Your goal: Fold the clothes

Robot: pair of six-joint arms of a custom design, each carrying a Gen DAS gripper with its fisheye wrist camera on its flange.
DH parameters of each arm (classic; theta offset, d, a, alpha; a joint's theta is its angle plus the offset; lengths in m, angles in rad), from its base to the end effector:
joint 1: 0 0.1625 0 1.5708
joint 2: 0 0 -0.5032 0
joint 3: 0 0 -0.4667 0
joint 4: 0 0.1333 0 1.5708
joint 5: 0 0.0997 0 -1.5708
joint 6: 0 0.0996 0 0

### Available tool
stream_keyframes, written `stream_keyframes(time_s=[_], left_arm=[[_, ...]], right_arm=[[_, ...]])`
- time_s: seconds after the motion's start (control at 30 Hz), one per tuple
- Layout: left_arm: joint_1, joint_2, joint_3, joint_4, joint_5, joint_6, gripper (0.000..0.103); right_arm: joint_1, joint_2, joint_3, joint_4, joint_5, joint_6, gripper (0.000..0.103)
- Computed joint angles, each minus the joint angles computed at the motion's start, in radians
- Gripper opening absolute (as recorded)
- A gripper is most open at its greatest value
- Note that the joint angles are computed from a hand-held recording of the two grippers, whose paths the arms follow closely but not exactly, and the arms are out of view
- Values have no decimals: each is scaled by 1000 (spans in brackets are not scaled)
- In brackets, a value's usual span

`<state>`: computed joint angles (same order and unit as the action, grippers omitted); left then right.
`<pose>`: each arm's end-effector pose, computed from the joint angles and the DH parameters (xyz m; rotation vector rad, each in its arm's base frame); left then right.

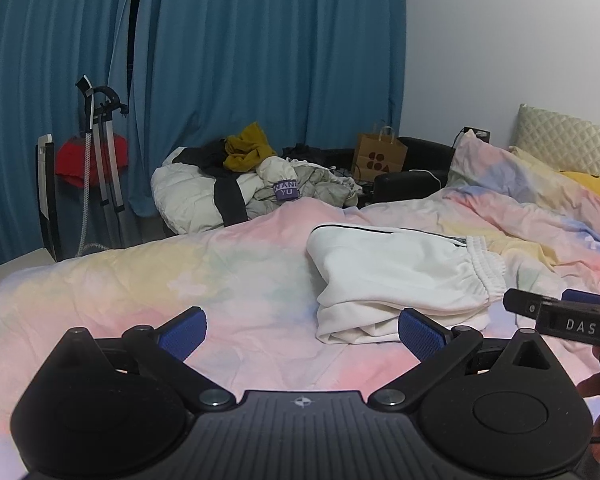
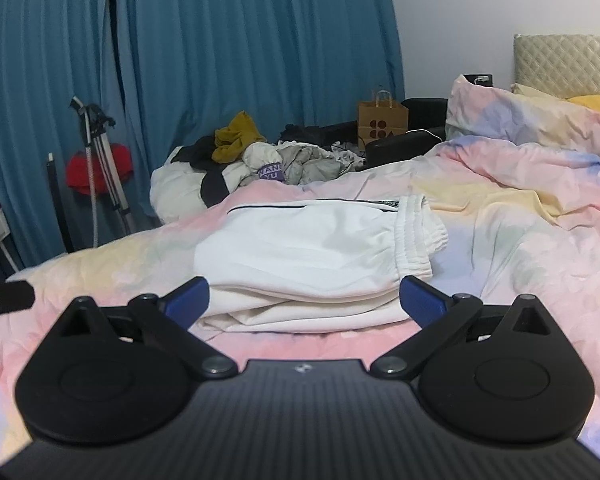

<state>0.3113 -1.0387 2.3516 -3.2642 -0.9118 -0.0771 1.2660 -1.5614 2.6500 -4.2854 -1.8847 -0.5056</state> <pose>-0.4128 -0.3369 0.1088 1.3505 2.3293 -0.9754 0.0047 -0.3267 0.3570 -0.1146 -1.7526 1.5743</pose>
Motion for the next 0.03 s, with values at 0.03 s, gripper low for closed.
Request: stream_keyframes(time_s=[0.03], left_arm=[[0, 0, 0, 3, 0, -2, 103]], right_arm=[[6, 8, -2, -11, -9, -11, 103]])
